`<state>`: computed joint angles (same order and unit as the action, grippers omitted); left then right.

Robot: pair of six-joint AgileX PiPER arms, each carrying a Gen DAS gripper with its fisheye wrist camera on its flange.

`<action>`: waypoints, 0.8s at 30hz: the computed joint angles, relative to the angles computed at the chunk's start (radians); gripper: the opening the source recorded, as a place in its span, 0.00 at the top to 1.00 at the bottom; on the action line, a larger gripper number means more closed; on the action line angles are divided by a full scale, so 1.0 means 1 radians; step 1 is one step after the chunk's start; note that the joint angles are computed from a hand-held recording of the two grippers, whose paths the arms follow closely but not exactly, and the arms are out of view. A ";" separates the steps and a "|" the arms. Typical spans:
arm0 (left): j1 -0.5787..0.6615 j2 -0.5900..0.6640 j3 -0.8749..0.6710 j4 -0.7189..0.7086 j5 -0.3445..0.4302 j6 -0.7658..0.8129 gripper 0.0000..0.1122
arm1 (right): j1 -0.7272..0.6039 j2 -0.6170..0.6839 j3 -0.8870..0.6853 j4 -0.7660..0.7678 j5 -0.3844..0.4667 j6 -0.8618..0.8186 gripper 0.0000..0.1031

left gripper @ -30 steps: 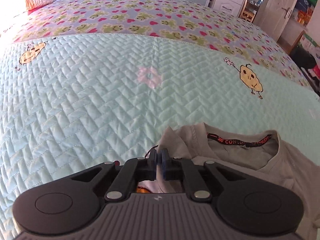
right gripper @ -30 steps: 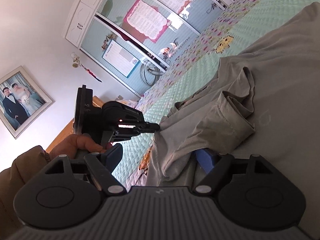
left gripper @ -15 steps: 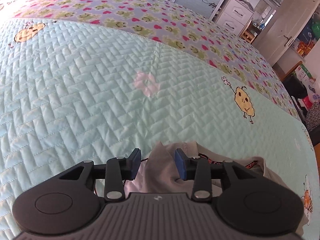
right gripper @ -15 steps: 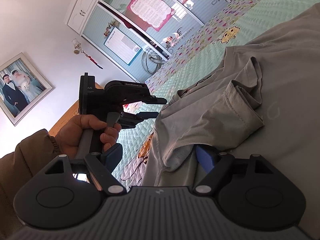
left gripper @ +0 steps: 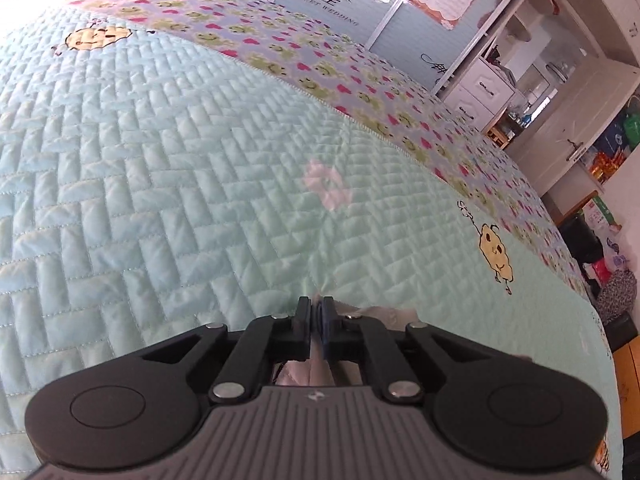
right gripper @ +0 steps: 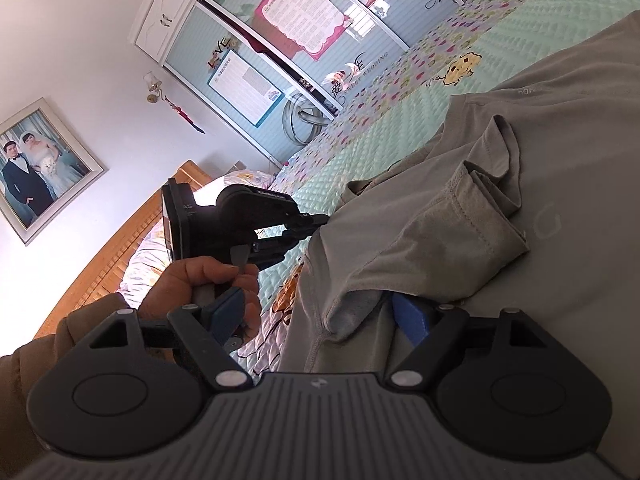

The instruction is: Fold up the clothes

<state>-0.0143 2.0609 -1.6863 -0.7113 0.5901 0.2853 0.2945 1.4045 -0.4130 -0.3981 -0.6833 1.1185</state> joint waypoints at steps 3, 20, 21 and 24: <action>0.009 0.007 -0.014 0.010 -0.014 -0.046 0.91 | -0.002 0.000 0.000 -0.008 -0.001 0.006 0.21; 0.068 -0.418 0.461 -0.113 0.090 0.167 0.72 | -0.080 0.036 0.023 -0.097 -0.136 0.130 0.21; 0.100 -0.479 0.530 -0.139 0.135 0.215 0.72 | -0.098 0.044 0.030 -0.113 -0.166 0.155 0.21; 0.214 -0.691 0.725 -0.098 0.258 0.287 0.71 | -0.129 0.064 0.046 -0.127 -0.239 0.195 0.21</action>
